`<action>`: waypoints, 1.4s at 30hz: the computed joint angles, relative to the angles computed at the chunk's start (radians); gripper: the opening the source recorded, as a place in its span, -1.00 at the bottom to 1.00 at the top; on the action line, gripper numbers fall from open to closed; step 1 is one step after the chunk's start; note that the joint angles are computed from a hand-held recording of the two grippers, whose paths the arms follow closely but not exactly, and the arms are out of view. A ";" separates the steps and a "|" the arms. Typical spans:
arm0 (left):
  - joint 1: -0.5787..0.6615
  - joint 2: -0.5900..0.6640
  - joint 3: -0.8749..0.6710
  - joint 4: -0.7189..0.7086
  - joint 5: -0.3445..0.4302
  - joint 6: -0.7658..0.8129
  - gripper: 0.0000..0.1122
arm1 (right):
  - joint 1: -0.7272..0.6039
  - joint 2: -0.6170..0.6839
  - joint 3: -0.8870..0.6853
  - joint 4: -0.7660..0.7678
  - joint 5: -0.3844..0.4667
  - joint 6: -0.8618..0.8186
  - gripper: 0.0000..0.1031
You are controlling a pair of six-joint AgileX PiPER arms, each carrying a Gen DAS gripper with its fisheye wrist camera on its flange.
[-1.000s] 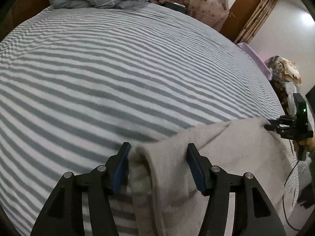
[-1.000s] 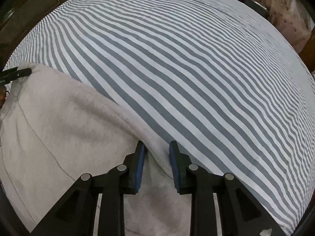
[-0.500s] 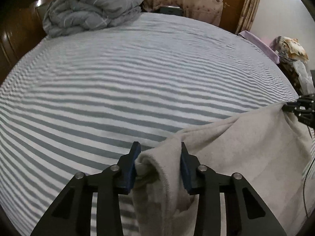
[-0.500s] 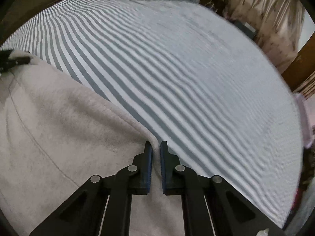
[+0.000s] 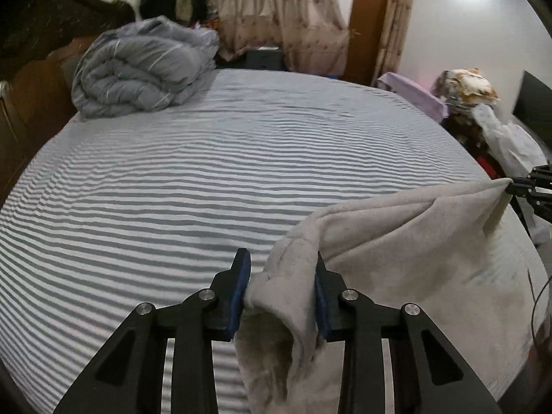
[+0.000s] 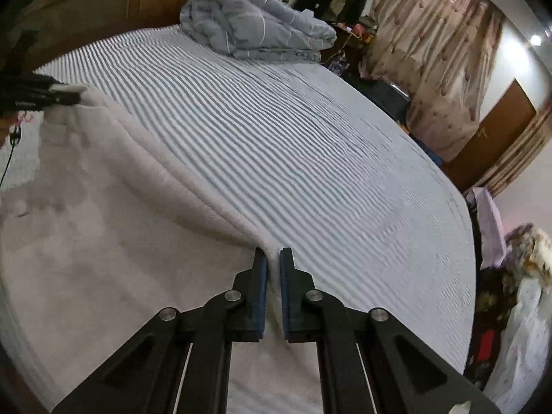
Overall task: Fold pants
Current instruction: 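Lift the cuffs with both grippers and carry them toward the waistband, then lay the cuffs over the waistband with both grippers, folding the legs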
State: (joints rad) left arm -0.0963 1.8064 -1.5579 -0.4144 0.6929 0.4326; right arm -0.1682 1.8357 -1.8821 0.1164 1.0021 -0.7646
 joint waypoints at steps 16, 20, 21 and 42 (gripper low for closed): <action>-0.203 -0.575 0.719 0.186 -0.045 -0.138 -0.32 | -0.184 -0.506 0.852 0.159 -0.099 -0.149 -0.91; -0.295 -0.608 0.828 0.301 -0.001 -0.364 -0.19 | -0.201 -0.554 0.979 0.144 -0.160 -0.177 -0.91; -0.281 -0.619 0.847 0.255 0.009 -0.352 -0.18 | -0.206 -0.566 1.003 0.154 -0.171 -0.183 -0.90; -0.070 -0.616 0.999 -0.459 -0.022 -0.315 -0.14 | -0.188 -0.618 1.084 0.257 -0.251 -0.211 -0.90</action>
State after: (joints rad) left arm -0.1668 1.1906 -0.5593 -0.8738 0.6712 0.1172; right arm -0.3564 1.2182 -0.7981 0.3733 0.7510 -0.9755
